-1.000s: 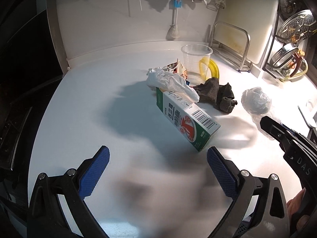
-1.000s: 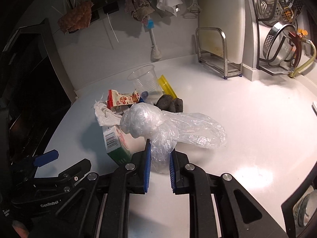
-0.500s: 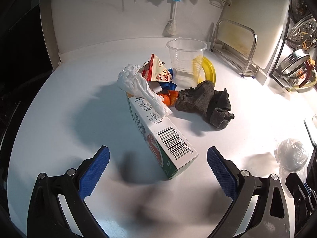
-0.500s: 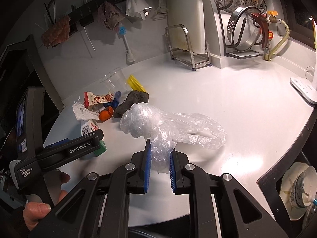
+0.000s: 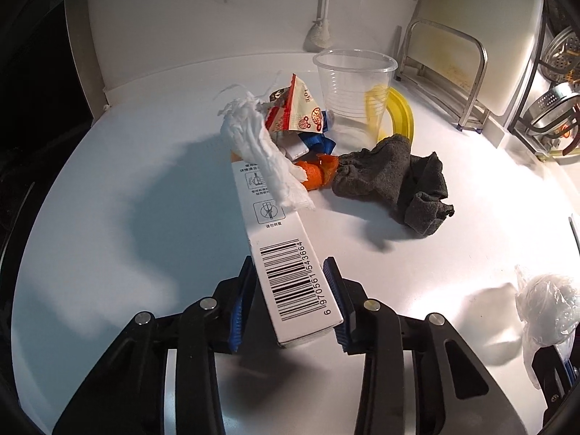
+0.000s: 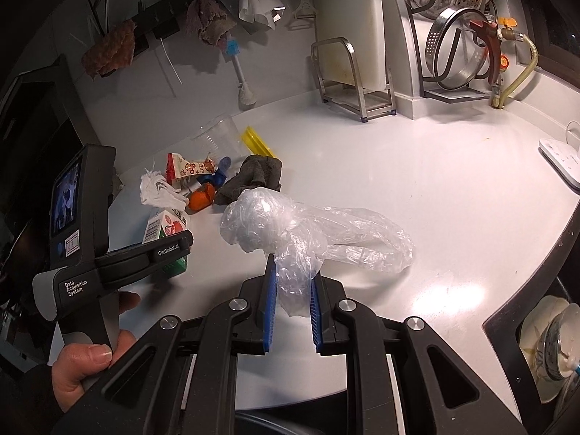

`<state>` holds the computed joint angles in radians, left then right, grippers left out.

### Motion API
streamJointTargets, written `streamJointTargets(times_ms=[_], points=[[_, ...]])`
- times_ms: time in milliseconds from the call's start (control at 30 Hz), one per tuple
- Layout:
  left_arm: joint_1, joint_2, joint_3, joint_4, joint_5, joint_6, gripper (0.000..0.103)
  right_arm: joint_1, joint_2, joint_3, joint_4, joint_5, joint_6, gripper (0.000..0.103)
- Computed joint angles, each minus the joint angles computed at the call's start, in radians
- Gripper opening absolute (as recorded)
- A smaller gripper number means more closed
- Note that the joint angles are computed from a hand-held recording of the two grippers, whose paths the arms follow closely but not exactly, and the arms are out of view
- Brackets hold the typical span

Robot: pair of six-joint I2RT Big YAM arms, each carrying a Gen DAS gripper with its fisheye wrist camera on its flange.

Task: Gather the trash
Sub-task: 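Grasp the plastic bag with the right tool while the left tool grasps the milk carton, then carry the carton and plastic bag with both tools over the grey bin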

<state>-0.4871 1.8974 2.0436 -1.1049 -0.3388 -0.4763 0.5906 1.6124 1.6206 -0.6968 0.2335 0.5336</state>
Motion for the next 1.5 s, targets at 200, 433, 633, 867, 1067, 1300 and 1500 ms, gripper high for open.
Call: streamJointTargets(times_ms=[200,433,633,867,1067,1300,1500], points=[[0.001,-0.071,-0.099,0.026,0.005,0.027,0.027,0.013,-0.011,-0.009,-0.006,0.001,0.016,0.016],[0.009,-0.185,-0.237,0.054,-0.001,0.048,0.026,0.045,-0.04,-0.038,-0.025,0.02,0.049,0.016],[0.016,-0.278,-0.317,0.088,-0.056,0.079,0.025,0.08,-0.061,-0.049,-0.04,0.042,0.07,0.016],[0.03,-0.332,-0.353,0.065,-0.011,0.159,0.025,0.117,-0.076,-0.044,-0.054,0.067,0.079,0.016],[0.002,-0.365,-0.393,0.085,-0.04,0.313,0.025,0.141,-0.076,-0.041,-0.061,0.079,0.089,0.016],[-0.021,-0.391,-0.443,0.133,-0.104,0.456,0.025,0.153,-0.082,-0.047,-0.071,0.087,0.101,0.016],[-0.037,-0.427,-0.491,0.172,-0.092,0.552,0.025,0.159,-0.099,-0.065,-0.069,0.105,0.114,0.016]])
